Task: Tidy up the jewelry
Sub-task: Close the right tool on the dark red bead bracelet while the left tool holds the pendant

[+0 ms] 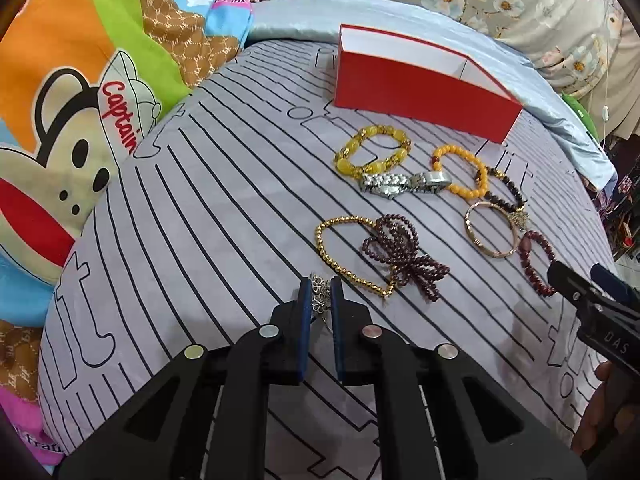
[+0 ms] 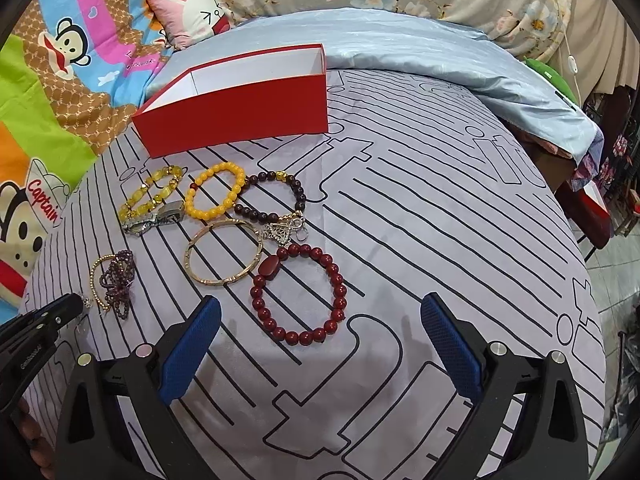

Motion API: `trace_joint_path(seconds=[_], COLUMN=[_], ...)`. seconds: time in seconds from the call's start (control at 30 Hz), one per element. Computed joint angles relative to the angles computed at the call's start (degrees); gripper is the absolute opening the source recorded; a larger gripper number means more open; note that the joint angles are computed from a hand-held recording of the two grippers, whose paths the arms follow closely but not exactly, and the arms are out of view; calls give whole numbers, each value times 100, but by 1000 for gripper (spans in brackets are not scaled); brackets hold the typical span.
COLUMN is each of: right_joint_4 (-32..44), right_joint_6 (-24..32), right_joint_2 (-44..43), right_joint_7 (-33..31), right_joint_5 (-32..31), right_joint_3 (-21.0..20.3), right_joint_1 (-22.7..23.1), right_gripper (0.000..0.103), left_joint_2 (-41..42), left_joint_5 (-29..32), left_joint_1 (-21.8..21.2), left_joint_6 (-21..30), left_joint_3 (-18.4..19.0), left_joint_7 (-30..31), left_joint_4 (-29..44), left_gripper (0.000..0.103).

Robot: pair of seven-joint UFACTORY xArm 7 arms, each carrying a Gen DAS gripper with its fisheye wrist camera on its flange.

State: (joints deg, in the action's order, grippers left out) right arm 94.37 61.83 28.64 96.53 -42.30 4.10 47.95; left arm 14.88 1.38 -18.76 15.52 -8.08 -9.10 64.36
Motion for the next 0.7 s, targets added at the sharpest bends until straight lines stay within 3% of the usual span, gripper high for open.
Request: trace_joint_path(seconds=[0.17,0.33,0.57,0.7], right_joint_4=[-106,-518,-403,-161], right_joint_6=[-81,-699,-665,-315], right_joint_2=[-85,-266,-72,100], right_joint_7=[30,210,-100,-322], right_joint_5=[-70,-9,136,-42], right_joint_3=[-4,30,11,-66], right_joint_1=[-24,-250,-312,-151], right_gripper=[86,71,48,34], left_joint_2=[-119,-139,-56,-10], left_joint_5=[-37,-105,-154,-164], left_joint_1=[14,28,17,-3], left_joint_6=[-22,-21,81,116], left_joint_3=[-13,-45,-72,-67], left_joint_7=[47,100,142,135], left_joint_4=[-36,-20,66,110], left_gripper=[9,9,9,9])
